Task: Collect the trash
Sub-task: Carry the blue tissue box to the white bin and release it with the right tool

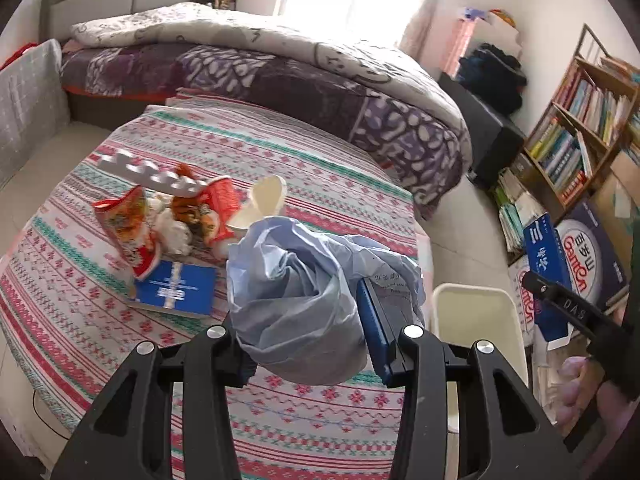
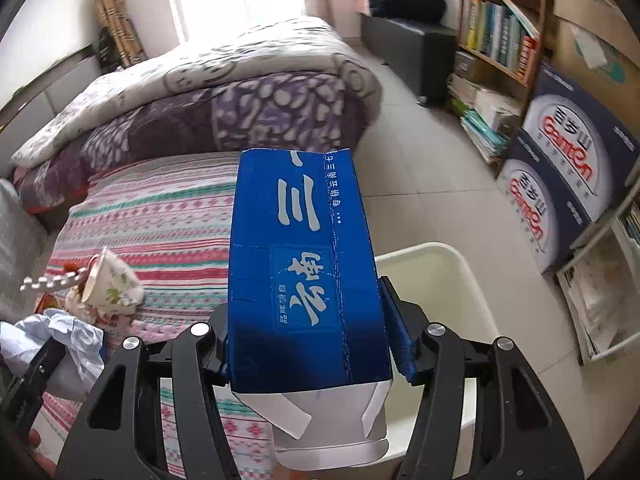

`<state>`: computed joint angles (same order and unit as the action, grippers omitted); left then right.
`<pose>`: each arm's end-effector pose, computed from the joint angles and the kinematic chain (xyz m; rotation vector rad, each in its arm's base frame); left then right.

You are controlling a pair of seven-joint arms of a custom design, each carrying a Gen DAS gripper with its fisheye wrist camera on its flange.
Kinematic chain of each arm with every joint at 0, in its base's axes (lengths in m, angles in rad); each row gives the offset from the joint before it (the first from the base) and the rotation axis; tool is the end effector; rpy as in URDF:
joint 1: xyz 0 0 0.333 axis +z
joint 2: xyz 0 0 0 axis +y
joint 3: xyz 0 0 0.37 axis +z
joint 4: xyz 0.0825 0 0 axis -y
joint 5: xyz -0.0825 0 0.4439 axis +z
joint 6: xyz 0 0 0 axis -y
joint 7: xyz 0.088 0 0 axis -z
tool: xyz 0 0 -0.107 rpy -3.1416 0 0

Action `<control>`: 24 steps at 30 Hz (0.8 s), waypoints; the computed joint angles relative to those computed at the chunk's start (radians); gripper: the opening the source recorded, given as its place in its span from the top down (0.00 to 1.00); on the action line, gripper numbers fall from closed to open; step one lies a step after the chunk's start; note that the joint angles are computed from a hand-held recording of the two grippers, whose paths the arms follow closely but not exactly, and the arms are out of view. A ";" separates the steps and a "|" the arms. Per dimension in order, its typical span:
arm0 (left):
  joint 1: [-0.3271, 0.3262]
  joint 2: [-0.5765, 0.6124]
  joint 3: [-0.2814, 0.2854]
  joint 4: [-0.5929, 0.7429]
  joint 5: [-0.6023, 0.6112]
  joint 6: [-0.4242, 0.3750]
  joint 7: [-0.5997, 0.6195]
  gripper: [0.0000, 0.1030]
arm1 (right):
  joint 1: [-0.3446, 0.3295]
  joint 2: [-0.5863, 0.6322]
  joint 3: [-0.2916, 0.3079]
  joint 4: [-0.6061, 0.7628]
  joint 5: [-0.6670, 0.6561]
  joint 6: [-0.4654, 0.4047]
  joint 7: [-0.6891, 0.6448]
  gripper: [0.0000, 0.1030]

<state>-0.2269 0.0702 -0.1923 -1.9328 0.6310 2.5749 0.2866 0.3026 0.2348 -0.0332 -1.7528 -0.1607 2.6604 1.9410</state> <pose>0.6149 -0.2814 0.5410 -2.1900 1.4054 -0.7914 0.7124 0.2038 0.5403 -1.8167 1.7818 -0.5484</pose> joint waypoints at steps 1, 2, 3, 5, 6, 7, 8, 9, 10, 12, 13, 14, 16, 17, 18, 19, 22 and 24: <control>-0.002 0.006 -0.002 0.006 -0.001 0.002 0.005 0.58 | -0.003 -0.003 -0.006 -0.002 -0.003 -0.004 0.007 0.46; -0.005 0.018 -0.005 0.017 -0.004 0.004 0.013 0.58 | -0.005 -0.006 -0.010 -0.006 -0.007 -0.007 0.014 0.46; -0.010 0.027 -0.006 0.027 -0.003 0.005 0.018 0.58 | -0.008 -0.009 -0.015 -0.009 -0.010 -0.011 0.024 0.45; -0.021 0.043 -0.008 0.044 0.002 0.005 0.025 0.58 | -0.017 -0.016 -0.022 -0.015 -0.019 -0.016 0.038 0.45; -0.025 0.051 -0.008 0.052 0.002 0.005 0.030 0.58 | -0.021 -0.021 -0.029 -0.022 -0.029 -0.017 0.053 0.44; -0.031 0.062 -0.009 0.063 0.000 0.005 0.038 0.58 | -0.027 -0.026 -0.033 -0.026 -0.036 -0.017 0.065 0.40; -0.037 0.072 -0.009 0.072 -0.002 0.005 0.045 0.58 | -0.032 -0.031 -0.037 -0.032 -0.044 -0.015 0.080 0.34; -0.042 0.081 -0.008 0.081 -0.004 0.004 0.050 0.58 | -0.037 -0.035 -0.039 -0.038 -0.051 -0.012 0.093 0.32; -0.049 0.092 -0.008 0.093 -0.006 0.004 0.055 0.58 | -0.043 -0.040 -0.040 -0.044 -0.055 -0.009 0.103 0.29; -0.060 0.109 -0.006 0.109 -0.009 0.005 0.065 0.58 | -0.059 -0.048 -0.042 -0.054 -0.057 -0.006 0.113 0.28; -0.068 0.124 -0.006 0.125 -0.008 0.004 0.072 0.58 | -0.065 -0.051 -0.044 -0.058 -0.062 -0.005 0.120 0.27; -0.075 0.130 -0.004 0.133 -0.007 0.004 0.073 0.58 | -0.069 -0.055 -0.045 -0.064 -0.071 -0.004 0.129 0.26; -0.086 0.149 -0.002 0.154 -0.008 0.006 0.081 0.58 | -0.077 -0.061 -0.049 -0.073 -0.094 -0.001 0.145 0.25; -0.092 0.160 -0.002 0.167 -0.011 0.007 0.087 0.58 | -0.080 -0.063 -0.051 -0.076 -0.107 0.000 0.154 0.24; -0.098 0.168 0.000 0.175 -0.012 0.008 0.090 0.58 | -0.085 -0.065 -0.054 -0.079 -0.118 0.001 0.161 0.24; -0.106 0.183 -0.001 0.192 -0.014 0.008 0.097 0.58 | -0.089 -0.068 -0.056 -0.083 -0.130 0.003 0.168 0.23; -0.124 0.217 0.001 0.230 -0.026 0.007 0.117 0.58 | -0.102 -0.076 -0.059 -0.094 -0.155 0.008 0.182 0.22; -0.133 0.235 0.002 0.249 -0.038 0.009 0.133 0.58 | -0.111 -0.080 -0.059 -0.100 -0.163 0.010 0.187 0.21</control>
